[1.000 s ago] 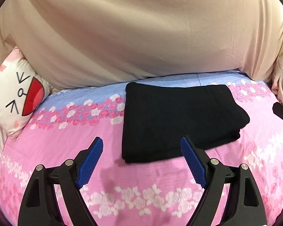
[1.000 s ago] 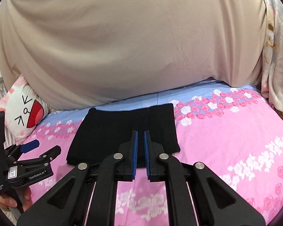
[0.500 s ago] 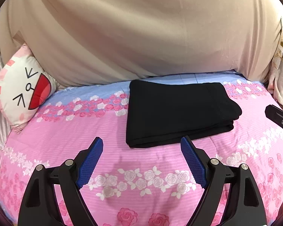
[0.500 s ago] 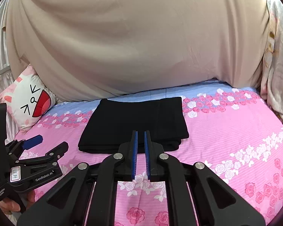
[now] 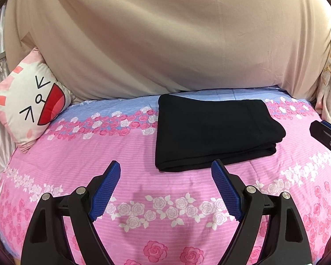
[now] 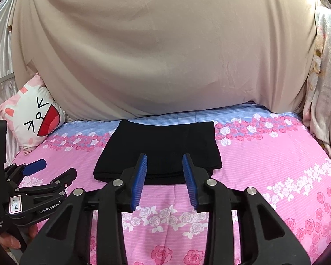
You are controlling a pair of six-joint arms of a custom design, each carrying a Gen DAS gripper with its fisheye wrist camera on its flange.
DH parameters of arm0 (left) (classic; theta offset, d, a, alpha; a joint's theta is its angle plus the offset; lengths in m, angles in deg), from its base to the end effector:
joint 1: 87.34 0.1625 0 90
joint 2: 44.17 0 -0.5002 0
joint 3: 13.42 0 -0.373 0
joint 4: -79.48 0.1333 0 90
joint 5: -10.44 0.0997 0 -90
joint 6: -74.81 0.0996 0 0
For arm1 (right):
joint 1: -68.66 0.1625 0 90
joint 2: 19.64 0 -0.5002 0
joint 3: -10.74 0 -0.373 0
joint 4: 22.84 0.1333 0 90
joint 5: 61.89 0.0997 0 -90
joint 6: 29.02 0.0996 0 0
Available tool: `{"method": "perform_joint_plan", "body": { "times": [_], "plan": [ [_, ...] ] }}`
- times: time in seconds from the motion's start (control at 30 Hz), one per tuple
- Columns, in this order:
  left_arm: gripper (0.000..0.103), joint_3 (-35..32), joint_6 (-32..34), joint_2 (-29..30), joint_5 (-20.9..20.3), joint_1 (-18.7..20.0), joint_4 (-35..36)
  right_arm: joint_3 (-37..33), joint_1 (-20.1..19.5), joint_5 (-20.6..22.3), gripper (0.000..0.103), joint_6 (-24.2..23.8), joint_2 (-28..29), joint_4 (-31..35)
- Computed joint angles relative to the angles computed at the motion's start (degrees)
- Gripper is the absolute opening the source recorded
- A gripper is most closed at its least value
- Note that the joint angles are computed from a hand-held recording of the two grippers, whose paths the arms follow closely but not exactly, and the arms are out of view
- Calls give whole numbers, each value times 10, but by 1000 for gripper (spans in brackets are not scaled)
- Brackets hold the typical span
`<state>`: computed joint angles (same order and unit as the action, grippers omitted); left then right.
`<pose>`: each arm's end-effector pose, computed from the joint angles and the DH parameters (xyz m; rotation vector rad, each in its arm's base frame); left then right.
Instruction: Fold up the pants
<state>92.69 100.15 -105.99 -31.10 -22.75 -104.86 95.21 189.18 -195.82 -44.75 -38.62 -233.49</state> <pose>-0.0774 -0.6473 0.3770 0.5057 2.1047 -0.9895 0.4329 -0.6080 0.0266 0.4400 -2.2166 1.2602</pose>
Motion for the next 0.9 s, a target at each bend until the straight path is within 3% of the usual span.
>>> {"method": "perform_joint_plan", "body": {
  "times": [0.3, 0.43, 0.6, 0.7, 0.9],
  "plan": [
    [82, 1, 1, 2, 7, -1, -1, 1, -2, 0, 35, 0, -1, 6],
    [82, 2, 3, 2, 9, -2, -2, -1, -1, -6, 48, -8, 2, -3],
    [82, 4, 4, 1, 9, -3, -2, 0, -1, -7, 50, -8, 2, -6],
    [82, 5, 5, 1, 10, -5, -3, 1, 0, -11, 57, -12, 3, -15],
    [82, 5, 5, 1, 10, -5, -3, 5, -2, -12, 59, -13, 2, -16]
  ]
}}
